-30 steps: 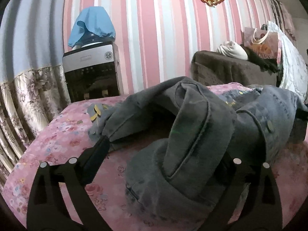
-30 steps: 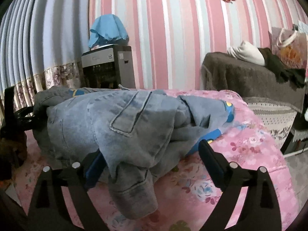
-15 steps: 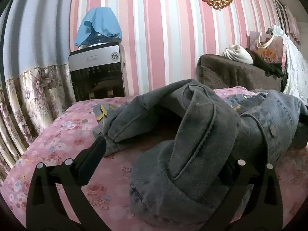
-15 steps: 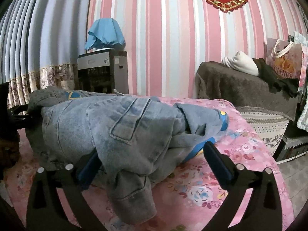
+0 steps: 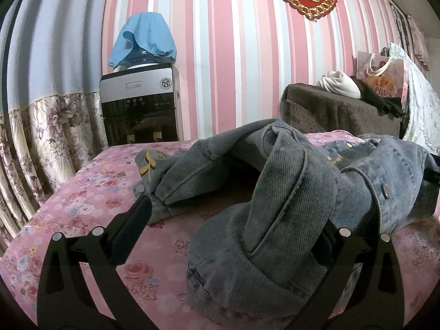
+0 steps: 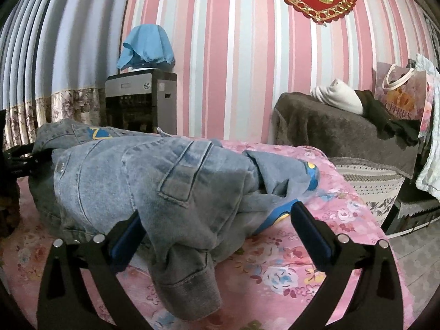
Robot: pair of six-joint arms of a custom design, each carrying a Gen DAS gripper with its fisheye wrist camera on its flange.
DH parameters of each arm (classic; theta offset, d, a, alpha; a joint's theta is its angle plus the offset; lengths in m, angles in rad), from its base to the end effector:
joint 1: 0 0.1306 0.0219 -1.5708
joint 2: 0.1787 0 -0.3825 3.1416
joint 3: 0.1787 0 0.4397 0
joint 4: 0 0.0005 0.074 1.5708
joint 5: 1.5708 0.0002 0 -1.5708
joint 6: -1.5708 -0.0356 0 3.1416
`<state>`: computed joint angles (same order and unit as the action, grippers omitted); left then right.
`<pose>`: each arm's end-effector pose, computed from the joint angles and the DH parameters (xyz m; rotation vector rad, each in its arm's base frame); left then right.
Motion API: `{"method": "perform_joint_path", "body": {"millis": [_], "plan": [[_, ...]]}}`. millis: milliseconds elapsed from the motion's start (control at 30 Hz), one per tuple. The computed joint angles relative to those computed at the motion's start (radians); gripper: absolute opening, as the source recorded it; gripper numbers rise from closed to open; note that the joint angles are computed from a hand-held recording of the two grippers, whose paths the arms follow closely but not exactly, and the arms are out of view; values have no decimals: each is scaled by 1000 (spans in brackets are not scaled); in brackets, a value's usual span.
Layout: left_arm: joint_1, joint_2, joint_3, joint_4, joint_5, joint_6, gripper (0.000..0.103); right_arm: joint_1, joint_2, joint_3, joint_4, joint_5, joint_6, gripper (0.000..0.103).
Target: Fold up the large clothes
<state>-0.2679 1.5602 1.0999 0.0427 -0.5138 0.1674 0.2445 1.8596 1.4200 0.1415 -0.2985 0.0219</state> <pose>0.5597 -0.1360 0.2696 -0.2300 1.9245 0.2218 0.6723 0.1780 0.2530 -0.4533 1.8222 0.4320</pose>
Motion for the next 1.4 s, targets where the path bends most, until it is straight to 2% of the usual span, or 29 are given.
{"method": "perform_joint_path", "body": {"millis": [567,733,800,833,967,1033,1067,1133,1233,1300,1400], "plan": [[1,0,-1,5,0,-5,100,5,-10,-13,11,14,-2,101],[-1,-4,-8,23,-4,-10,100,0,-8,-11,11,-7,-9,101],[0,-12,-15,25,8,-5,100,-9,-11,-9,-6,-56,-10,101],[1,-21,-20,16,15,-8,100,-15,-17,-2,-50,-95,9,101],[-12,-75,-49,-50,9,-50,100,-47,-83,-76,-45,-173,77,101],[-12,-115,-76,-77,49,-35,100,-73,-105,-96,-60,-228,58,101],[-10,-134,-89,-88,72,-25,100,-95,-113,-99,-74,-286,30,101],[-8,-176,-111,-121,88,-4,100,-115,-131,-114,-68,-294,13,101],[3,-226,-127,-114,94,-12,100,-134,-116,-53,-81,-249,-11,101],[17,-215,-88,-120,89,-37,100,-132,-65,32,-84,-234,-50,101],[55,-152,5,-86,96,-117,100,-119,35,210,-188,-189,-58,101]]}}
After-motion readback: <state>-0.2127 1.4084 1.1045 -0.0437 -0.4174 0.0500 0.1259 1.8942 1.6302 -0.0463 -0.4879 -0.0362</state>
